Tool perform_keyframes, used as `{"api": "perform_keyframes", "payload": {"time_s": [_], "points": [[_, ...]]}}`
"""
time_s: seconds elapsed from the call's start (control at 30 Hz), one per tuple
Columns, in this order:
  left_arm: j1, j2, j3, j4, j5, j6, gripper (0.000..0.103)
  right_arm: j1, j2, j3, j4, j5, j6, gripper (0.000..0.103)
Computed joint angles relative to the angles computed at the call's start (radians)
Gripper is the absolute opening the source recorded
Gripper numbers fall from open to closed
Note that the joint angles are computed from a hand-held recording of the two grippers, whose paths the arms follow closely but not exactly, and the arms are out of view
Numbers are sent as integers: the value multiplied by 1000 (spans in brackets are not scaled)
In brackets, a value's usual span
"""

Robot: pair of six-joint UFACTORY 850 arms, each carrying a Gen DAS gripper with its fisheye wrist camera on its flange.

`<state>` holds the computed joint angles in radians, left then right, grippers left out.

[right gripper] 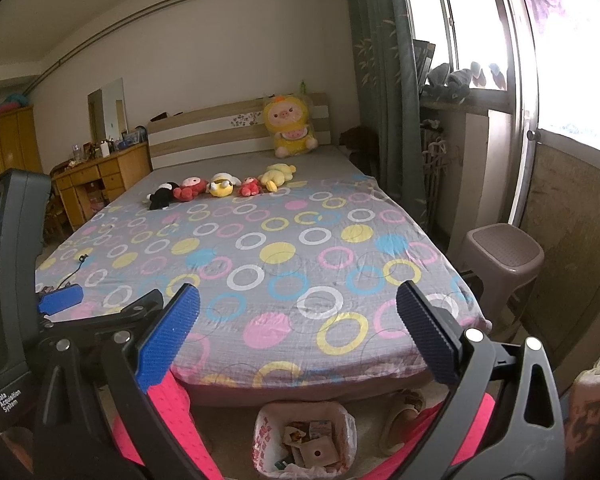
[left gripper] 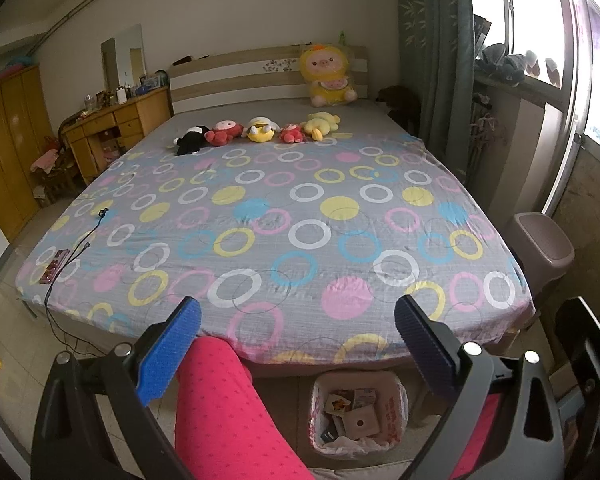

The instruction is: Collect trash

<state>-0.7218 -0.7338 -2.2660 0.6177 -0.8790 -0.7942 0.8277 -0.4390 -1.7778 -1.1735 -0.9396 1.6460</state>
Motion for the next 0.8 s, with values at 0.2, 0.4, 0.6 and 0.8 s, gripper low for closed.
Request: {"api": "perform_keyframes", "payload": {"time_s": [0.2, 0.4, 0.6, 0.8], "points": [[2, 13, 18, -1, 9, 4, 95, 0, 1, 2, -2, -2, 0, 96], [2, 11, 16, 4, 7, 3, 95, 0, 2, 2, 1, 2, 1, 96], [3, 52, 86, 46, 56, -34, 95, 0, 6, 8, -4, 6, 8, 96], [8, 55, 90, 35, 64, -18, 95, 0, 7, 8, -5, 3, 7, 96]]}}
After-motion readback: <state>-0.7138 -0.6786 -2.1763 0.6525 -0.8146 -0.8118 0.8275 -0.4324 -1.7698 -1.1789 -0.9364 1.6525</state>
